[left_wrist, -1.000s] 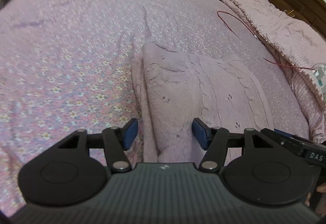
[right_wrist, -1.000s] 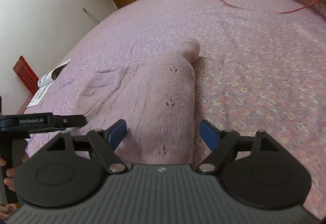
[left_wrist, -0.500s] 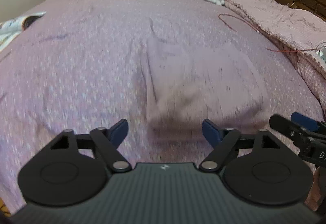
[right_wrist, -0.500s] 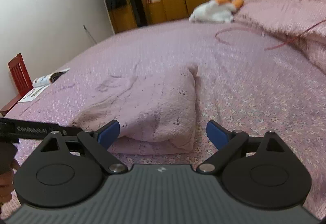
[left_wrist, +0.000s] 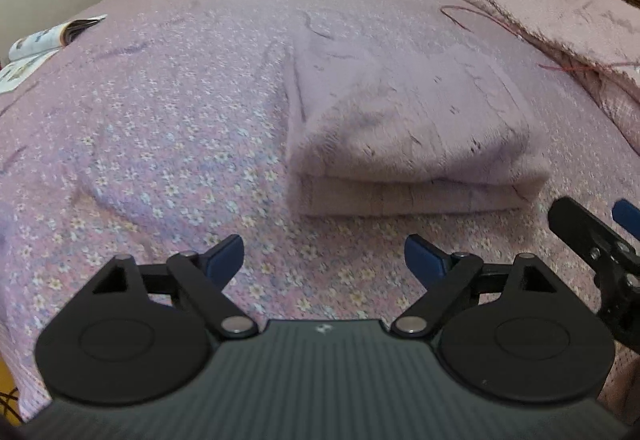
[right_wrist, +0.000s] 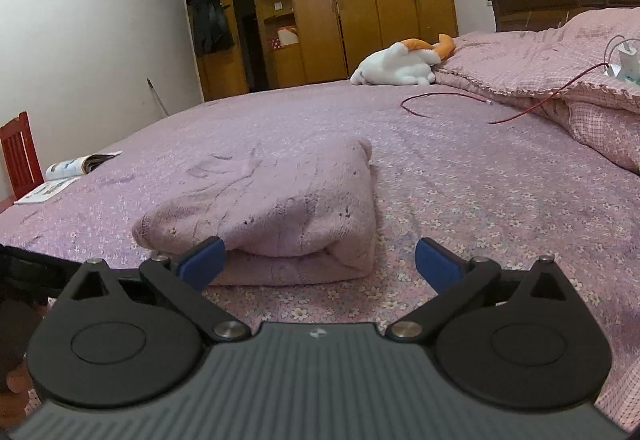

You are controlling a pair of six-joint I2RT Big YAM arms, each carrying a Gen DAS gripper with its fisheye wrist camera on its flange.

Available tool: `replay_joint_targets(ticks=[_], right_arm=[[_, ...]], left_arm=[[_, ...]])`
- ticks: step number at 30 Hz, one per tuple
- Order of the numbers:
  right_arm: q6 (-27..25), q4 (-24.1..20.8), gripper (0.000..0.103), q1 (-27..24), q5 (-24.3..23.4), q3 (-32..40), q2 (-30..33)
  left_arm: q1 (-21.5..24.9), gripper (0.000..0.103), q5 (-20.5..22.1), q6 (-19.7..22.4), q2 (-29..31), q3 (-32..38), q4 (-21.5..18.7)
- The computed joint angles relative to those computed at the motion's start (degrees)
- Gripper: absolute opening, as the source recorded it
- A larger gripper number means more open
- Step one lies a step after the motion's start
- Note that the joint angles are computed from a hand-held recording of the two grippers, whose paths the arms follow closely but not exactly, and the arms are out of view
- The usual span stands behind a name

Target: Fold small clothes

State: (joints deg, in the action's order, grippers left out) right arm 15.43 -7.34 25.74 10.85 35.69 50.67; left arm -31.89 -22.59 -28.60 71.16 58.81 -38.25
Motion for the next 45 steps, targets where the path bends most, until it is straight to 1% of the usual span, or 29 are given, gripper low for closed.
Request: replay_joint_targets(ticks=[3,6,10,17,21,28,45], right_arm=[[0.6,-1.7,0.103,-0.1,0.0,0.8,1.1],[1.8,-3.8,0.103,-0.6,-1.0,1.9,2.5],[2.8,-4.2,0.103,-0.5,-0.1,1.9,2.5],[3.3,-5.3,0.103,-0.7,-0.2,2.3,3.2],[3.7,-6.0,0.103,-1.0,-0.5,2.7,3.9],[3.8,-6.0,0.103,-1.0,-0.4,2.6,4.0],[4.3,-6.3,0.103,-1.1,-0.3,2.6,4.3]], left_arm=[[-1.1,0.089,-2.2,1.1,0.2,-0.1,0.5],[-1.9,0.089,-3.9,1.7,0.2,-0.6,1.1],[-2.4,0.089,-4.7,2.1,0.7,-0.5,1.0],[-2.3,0.089,-4.2,1.5,1.1,-0.3,0.5],[-2.5,0.089,-3.4,2.0,1.2,-0.3,0.8],[-2.4,0.089,-2.9,2.0,1.3,-0.5,1.1],[-2.6,0.089,-3.5,2.1,1.2,-0.5,1.1]])
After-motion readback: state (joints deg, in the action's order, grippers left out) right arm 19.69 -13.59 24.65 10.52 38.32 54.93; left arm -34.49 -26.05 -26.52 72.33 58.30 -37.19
